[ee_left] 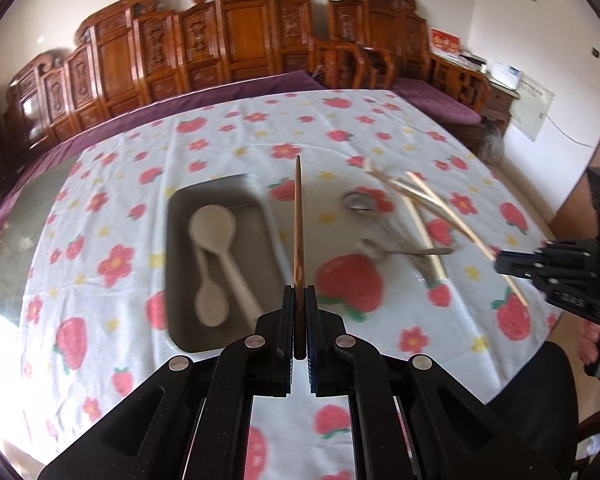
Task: Organize utensils
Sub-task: 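Carry both chopsticks over the grey tray and release them inside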
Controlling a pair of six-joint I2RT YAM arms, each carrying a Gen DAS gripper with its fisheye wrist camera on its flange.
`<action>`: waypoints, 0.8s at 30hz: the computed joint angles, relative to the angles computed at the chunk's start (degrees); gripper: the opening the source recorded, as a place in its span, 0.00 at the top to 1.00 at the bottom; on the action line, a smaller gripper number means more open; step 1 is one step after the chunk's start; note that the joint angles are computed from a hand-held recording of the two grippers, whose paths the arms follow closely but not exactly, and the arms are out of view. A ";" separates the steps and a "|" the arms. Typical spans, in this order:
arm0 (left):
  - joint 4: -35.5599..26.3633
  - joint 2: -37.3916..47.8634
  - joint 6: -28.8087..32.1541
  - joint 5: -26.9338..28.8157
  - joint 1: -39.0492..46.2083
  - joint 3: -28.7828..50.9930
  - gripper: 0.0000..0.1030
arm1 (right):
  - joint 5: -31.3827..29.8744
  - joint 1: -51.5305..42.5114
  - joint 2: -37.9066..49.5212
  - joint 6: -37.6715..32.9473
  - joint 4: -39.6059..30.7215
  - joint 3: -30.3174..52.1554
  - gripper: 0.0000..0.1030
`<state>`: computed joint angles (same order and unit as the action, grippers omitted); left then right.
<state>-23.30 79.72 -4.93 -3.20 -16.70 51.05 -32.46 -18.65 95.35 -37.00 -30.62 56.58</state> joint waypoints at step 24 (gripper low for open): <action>7.47 13.12 4.25 2.19 10.12 -0.17 0.96 | 4.48 9.79 4.39 5.69 4.49 0.36 0.94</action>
<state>-15.83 92.84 -0.68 -1.01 -6.58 50.87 -27.97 -8.86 99.74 -31.32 -26.13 56.94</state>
